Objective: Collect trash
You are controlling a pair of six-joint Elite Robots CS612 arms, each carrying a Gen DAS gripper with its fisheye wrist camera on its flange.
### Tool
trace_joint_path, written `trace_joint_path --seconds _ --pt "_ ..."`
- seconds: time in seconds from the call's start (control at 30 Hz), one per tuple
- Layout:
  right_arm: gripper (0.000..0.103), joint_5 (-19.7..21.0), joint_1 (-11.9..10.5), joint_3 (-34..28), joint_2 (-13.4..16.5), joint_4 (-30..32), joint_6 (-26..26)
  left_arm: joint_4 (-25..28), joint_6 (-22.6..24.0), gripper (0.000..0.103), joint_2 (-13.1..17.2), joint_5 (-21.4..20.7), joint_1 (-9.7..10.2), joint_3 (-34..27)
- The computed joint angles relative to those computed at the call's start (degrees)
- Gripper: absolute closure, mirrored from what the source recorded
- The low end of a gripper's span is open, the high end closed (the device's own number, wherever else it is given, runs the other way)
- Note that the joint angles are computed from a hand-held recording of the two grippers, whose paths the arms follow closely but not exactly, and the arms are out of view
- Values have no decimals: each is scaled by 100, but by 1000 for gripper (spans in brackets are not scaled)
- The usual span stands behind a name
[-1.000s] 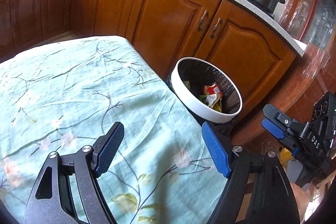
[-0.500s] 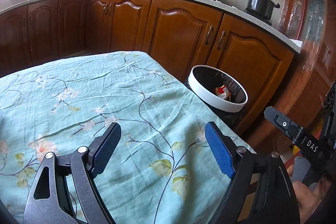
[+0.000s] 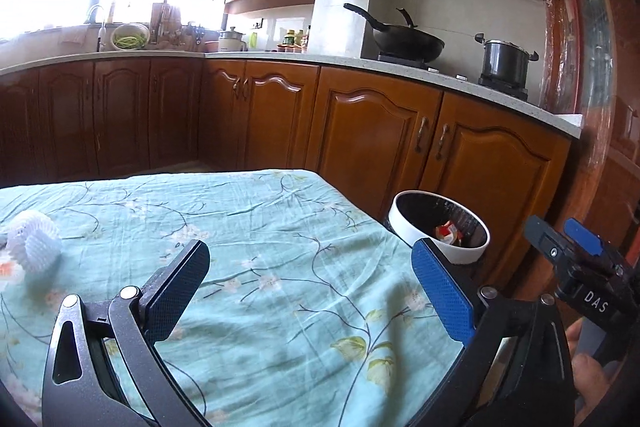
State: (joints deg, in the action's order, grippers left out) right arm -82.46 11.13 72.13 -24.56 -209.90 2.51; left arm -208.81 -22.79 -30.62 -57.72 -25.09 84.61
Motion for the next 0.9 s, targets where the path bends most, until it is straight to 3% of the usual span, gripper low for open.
trace_joint_path --seconds 0.57,0.9 --pt "0 -189 56 85 54 -50 -12 181 -148 0 60 645 -110 177" --pt "0 -329 51 152 15 -174 1 152 -97 0 37 682 -151 209"
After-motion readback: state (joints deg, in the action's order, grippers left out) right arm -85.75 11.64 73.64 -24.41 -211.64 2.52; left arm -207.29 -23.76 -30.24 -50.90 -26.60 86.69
